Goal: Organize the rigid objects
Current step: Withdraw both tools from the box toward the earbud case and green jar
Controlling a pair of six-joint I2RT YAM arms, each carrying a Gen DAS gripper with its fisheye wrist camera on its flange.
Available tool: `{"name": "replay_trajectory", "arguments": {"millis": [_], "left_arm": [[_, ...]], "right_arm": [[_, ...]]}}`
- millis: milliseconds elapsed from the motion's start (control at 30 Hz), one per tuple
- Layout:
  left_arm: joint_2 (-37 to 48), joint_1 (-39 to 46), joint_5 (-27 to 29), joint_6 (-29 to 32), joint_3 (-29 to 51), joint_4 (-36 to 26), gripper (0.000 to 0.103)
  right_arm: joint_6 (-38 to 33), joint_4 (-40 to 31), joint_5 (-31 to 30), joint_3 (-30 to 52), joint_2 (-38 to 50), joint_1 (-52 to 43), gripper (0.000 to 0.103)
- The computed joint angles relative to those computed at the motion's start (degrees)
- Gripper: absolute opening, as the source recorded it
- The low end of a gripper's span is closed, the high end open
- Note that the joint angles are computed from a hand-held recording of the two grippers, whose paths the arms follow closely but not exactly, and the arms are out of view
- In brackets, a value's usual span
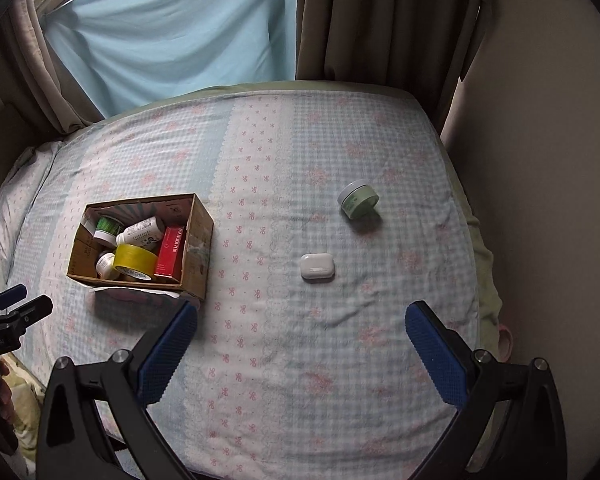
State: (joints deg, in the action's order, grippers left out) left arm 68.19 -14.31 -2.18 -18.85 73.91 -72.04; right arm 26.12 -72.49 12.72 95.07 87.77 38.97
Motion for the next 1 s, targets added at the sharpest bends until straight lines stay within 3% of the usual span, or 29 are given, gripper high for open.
{"name": "replay_trajectory", "arguments": {"millis": [167, 333, 700, 1000], "left_arm": [[5.35, -13.65, -5.20, -13.61, 1.26, 3.10, 0.103], [14.41, -21.76, -6.19, -21.96, 4.89, 5.87, 0.103], [35.79, -25.99, -0.10, -24.80, 8.30, 22.65, 0.103], [57.39, -23.00, 6.33, -26.77, 21.39, 27.96, 0.103]], "right_arm": [[-12.36, 7.23, -6.19, -6.38, -2.41, -9.90, 0.103], [-21.41, 12.03, -12.02, -7.93, 0.48, -17.36, 0.103], [-31.31, 21.39, -19.13, -6.30, 13.71, -28.05, 0.103], [-36.93, 19.34, -21.22, 9.32, 32.31, -30.01, 0.103]]}}
